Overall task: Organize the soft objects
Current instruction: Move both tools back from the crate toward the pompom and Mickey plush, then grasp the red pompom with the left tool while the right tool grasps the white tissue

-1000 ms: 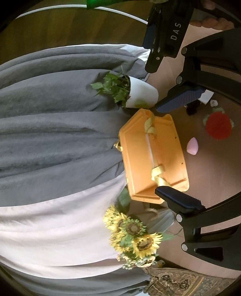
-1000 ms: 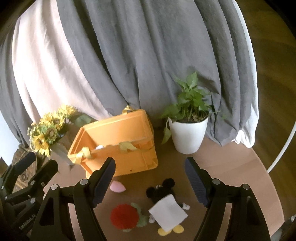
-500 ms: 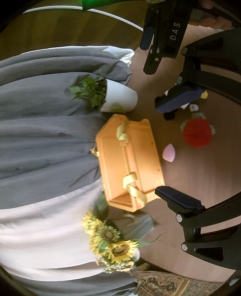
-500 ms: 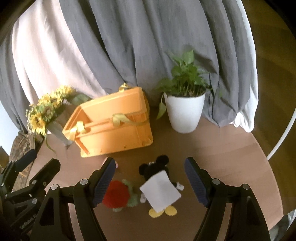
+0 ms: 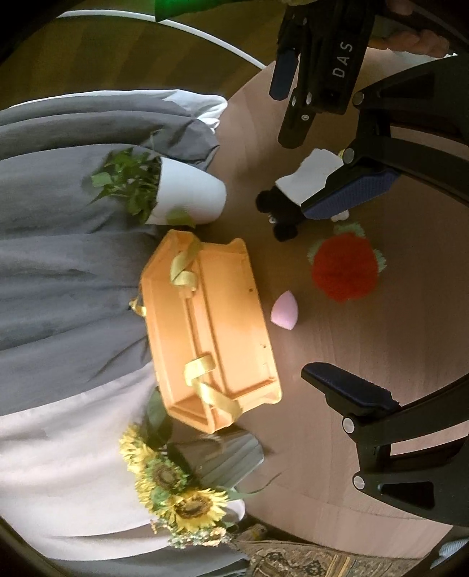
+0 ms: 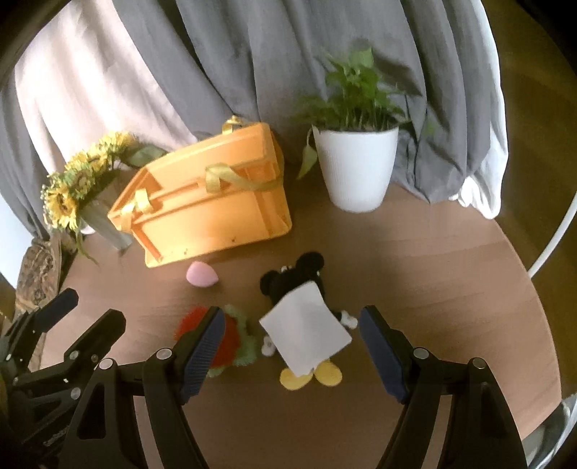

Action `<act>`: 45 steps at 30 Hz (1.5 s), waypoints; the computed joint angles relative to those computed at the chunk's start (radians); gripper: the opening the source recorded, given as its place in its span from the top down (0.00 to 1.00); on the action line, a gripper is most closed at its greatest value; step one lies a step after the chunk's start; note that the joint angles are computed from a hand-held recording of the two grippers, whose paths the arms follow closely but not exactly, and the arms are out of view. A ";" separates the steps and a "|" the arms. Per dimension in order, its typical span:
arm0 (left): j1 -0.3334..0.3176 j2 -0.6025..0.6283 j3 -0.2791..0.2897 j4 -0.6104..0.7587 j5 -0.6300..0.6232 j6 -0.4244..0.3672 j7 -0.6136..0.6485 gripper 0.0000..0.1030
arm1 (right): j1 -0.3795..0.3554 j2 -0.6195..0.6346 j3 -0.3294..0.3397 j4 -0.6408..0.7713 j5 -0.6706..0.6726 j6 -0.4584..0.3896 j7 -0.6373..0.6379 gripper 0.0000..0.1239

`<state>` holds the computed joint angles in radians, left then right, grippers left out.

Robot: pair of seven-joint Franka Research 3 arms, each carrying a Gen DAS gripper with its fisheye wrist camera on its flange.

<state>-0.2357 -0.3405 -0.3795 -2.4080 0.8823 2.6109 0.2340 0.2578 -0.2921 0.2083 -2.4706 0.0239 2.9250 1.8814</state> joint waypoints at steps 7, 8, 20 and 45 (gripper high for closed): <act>-0.012 0.042 0.004 0.002 -0.016 0.010 0.009 0.21 | 0.019 0.014 -0.019 -0.018 0.028 -0.007 -0.017 0.38; -0.014 0.046 0.003 0.002 -0.014 0.010 0.008 0.21 | 0.022 0.017 -0.023 -0.020 0.034 -0.007 -0.021 0.38; -0.030 0.122 0.018 0.012 0.023 0.037 -0.016 0.21 | 0.063 0.052 -0.061 -0.051 0.126 0.017 -0.095 0.42; -0.050 0.275 0.079 0.052 0.299 0.105 -0.174 0.21 | -0.245 0.165 0.166 -0.057 -0.516 0.216 0.271 0.60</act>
